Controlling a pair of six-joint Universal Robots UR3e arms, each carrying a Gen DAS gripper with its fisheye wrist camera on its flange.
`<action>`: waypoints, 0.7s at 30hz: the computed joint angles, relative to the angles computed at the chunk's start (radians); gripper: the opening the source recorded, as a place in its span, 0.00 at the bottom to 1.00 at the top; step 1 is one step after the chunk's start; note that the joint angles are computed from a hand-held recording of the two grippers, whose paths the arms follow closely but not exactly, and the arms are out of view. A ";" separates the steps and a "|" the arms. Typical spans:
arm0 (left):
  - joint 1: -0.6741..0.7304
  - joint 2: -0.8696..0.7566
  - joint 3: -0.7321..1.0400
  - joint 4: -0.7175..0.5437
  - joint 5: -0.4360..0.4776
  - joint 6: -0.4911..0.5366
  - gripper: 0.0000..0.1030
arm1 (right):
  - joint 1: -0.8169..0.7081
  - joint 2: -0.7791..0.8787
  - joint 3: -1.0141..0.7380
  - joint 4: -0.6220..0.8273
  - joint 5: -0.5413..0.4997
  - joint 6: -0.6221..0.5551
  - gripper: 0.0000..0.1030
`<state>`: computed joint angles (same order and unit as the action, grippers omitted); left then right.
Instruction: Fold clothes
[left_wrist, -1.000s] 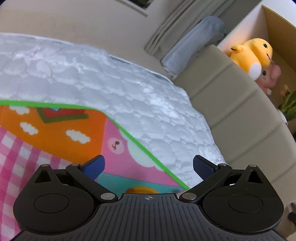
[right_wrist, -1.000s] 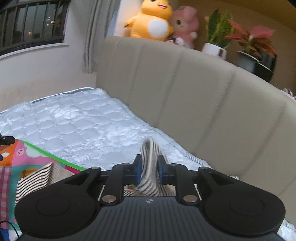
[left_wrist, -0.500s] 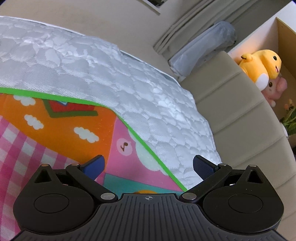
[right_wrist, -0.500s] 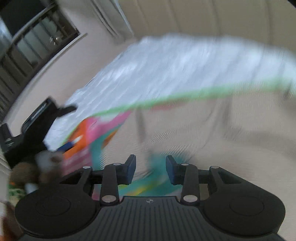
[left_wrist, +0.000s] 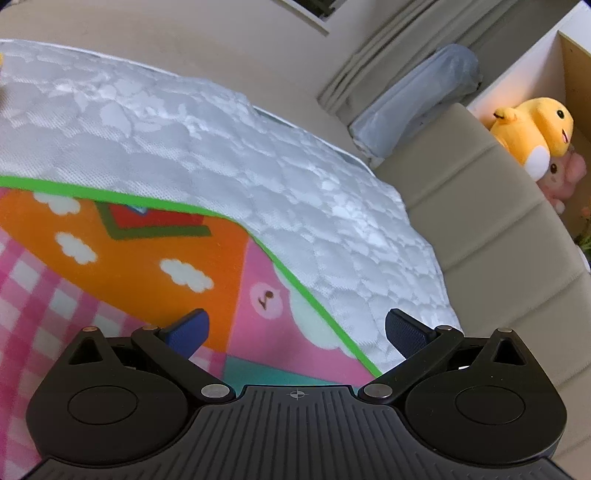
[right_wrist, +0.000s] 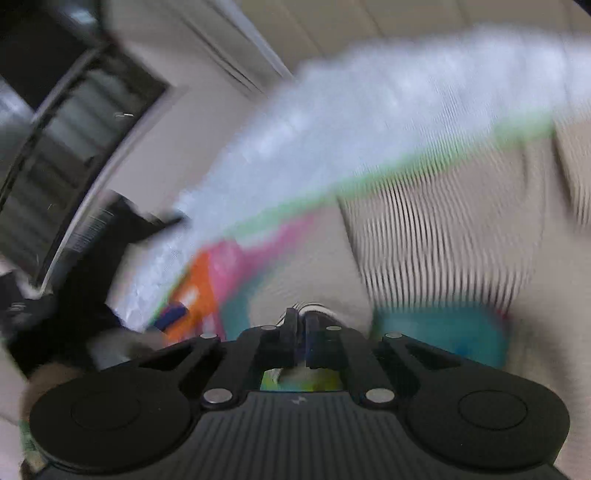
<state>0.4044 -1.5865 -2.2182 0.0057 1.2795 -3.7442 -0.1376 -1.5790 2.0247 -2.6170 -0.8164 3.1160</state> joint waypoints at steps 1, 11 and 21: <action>-0.008 -0.008 0.003 0.009 0.001 0.003 1.00 | -0.027 -0.029 -0.014 0.011 0.011 -0.038 0.03; -0.137 -0.106 0.040 0.138 -0.217 0.102 1.00 | -0.541 -0.228 -0.297 0.534 0.211 -0.545 0.03; -0.429 -0.203 0.190 0.069 -0.264 0.390 1.00 | -0.896 -0.205 -0.120 0.474 0.168 -0.801 0.03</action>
<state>-0.0250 -1.7898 -2.0278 0.0747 1.0156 -3.3542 -1.0331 -1.7841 1.9044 -2.1433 -0.6486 2.3145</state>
